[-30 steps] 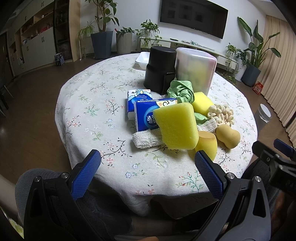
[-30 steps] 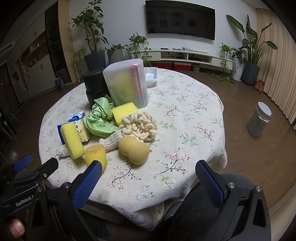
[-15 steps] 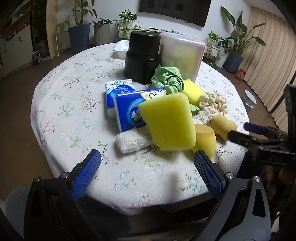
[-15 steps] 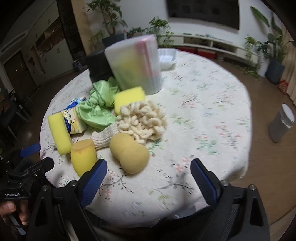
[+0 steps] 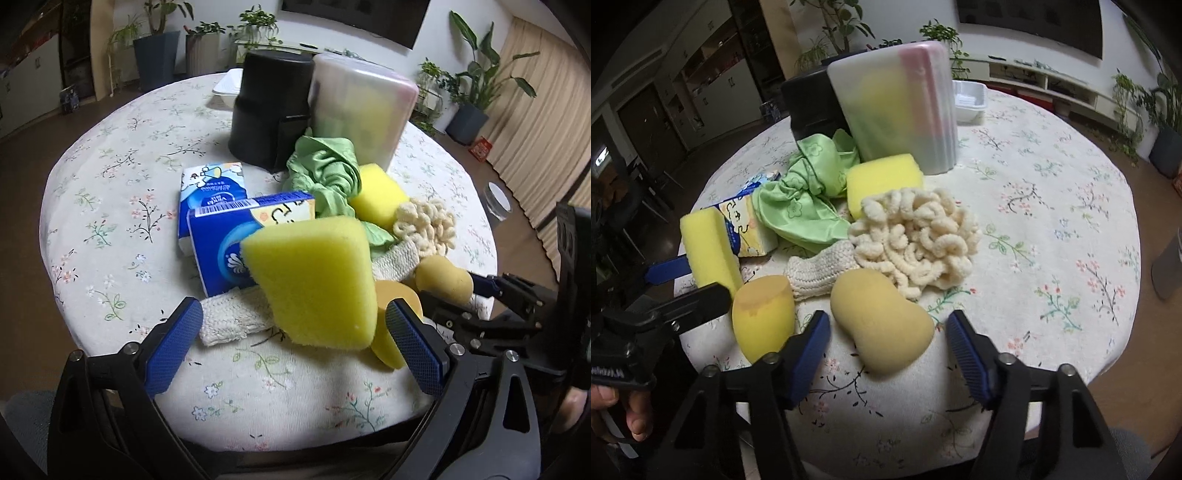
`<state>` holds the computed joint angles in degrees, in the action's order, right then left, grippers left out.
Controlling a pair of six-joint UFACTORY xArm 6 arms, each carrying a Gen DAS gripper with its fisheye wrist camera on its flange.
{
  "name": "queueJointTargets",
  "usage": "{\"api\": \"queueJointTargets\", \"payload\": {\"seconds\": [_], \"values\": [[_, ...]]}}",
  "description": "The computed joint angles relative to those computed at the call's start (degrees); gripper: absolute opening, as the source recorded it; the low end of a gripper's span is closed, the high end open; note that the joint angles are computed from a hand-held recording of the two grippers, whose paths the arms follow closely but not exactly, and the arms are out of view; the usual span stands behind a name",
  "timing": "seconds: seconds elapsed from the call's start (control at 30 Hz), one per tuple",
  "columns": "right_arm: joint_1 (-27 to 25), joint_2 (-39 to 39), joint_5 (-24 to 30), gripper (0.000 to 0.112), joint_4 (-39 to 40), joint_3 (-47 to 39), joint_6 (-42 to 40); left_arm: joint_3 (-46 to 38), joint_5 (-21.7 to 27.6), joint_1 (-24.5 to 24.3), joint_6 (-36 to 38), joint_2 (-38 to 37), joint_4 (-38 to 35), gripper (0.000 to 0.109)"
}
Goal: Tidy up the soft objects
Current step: 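Grasp the yellow square sponge with the left gripper while the right grasps the gourd sponge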
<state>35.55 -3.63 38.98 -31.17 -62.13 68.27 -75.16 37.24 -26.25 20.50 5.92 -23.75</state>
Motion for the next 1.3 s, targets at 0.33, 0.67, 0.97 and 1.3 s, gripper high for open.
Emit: {"api": "queueJointTargets", "payload": {"seconds": [0.33, 0.67, 0.97, 1.3], "values": [[0.9, 0.7, 0.9, 0.051, -1.4, -1.1, -1.1, -1.0, 0.2, -0.2, 0.4, 0.7, -1.5, 0.072], [1.4, 0.8, -0.1, 0.045, -2.4, -1.0, -1.6, -1.7, 1.6, -0.2, 1.1, 1.1, -3.2, 0.056], [1.2, 0.5, -1.6, 0.041, -2.0, -0.4, -2.0, -1.7, 1.9, 0.0, 2.3, 1.1, -4.8, 0.051], [1.1, -0.8, -1.7, 0.036, -2.5, 0.3, 0.5, -0.6, 1.3, 0.4, 5.5, -0.6, -8.1, 0.045]]}}
